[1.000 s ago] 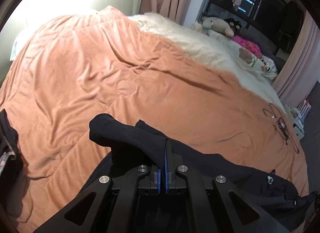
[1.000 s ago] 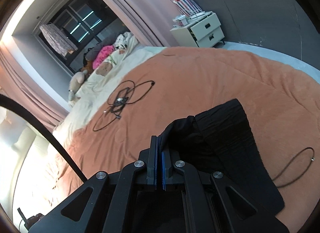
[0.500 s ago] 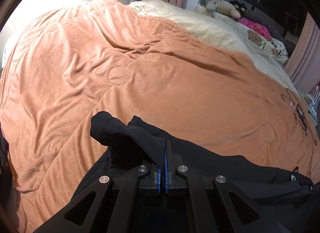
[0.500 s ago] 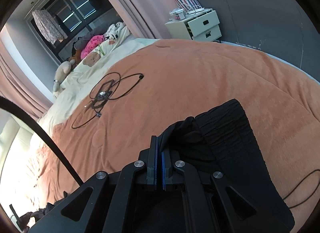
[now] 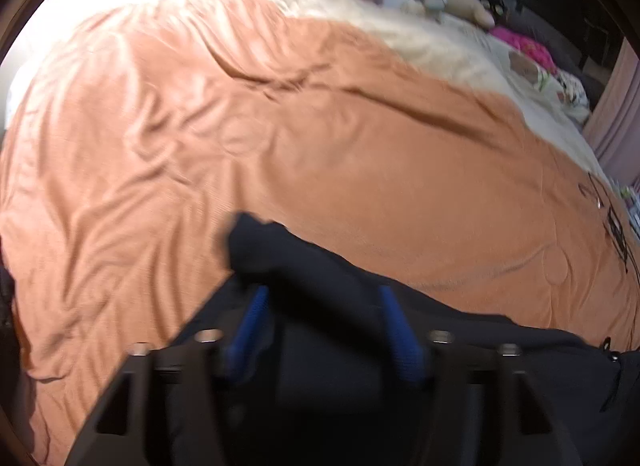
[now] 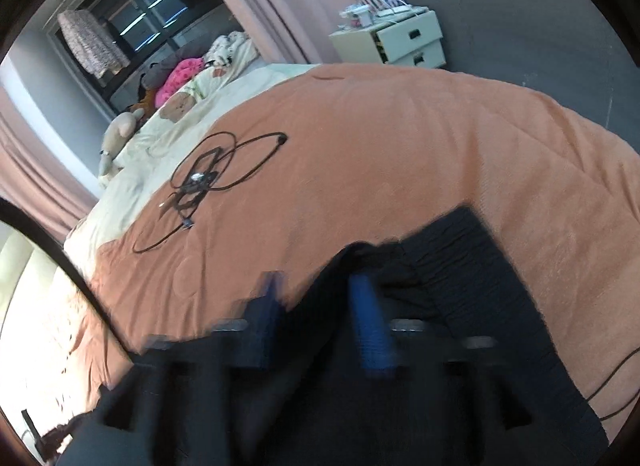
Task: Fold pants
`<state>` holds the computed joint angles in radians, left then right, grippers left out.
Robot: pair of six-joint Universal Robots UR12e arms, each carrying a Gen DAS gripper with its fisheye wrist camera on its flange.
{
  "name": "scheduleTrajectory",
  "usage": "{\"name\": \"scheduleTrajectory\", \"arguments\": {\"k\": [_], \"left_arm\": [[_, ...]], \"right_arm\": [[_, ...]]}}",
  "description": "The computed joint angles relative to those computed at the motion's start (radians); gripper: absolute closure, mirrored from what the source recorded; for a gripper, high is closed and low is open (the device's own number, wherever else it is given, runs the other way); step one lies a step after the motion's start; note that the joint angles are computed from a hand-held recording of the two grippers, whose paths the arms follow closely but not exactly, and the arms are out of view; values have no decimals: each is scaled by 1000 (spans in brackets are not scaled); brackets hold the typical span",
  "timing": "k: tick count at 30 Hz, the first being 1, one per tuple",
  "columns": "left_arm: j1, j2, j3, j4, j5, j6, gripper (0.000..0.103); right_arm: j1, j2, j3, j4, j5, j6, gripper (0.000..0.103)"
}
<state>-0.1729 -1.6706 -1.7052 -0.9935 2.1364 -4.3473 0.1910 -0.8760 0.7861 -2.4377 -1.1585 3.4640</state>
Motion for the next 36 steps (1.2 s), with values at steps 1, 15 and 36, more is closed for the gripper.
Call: {"name": "scheduleTrajectory", "arguments": {"k": [1, 15, 36], "left_arm": [[-6, 9, -6, 2, 18, -8, 32], [-95, 123, -68, -44, 61, -67, 32], [-141, 164, -196, 74, -108, -171, 48]], "right_arm": [[-4, -11, 22, -39, 0, -4, 27], [-66, -191, 296, -100, 109, -148, 25], [-128, -325, 509, -81, 182, -238, 25]]}}
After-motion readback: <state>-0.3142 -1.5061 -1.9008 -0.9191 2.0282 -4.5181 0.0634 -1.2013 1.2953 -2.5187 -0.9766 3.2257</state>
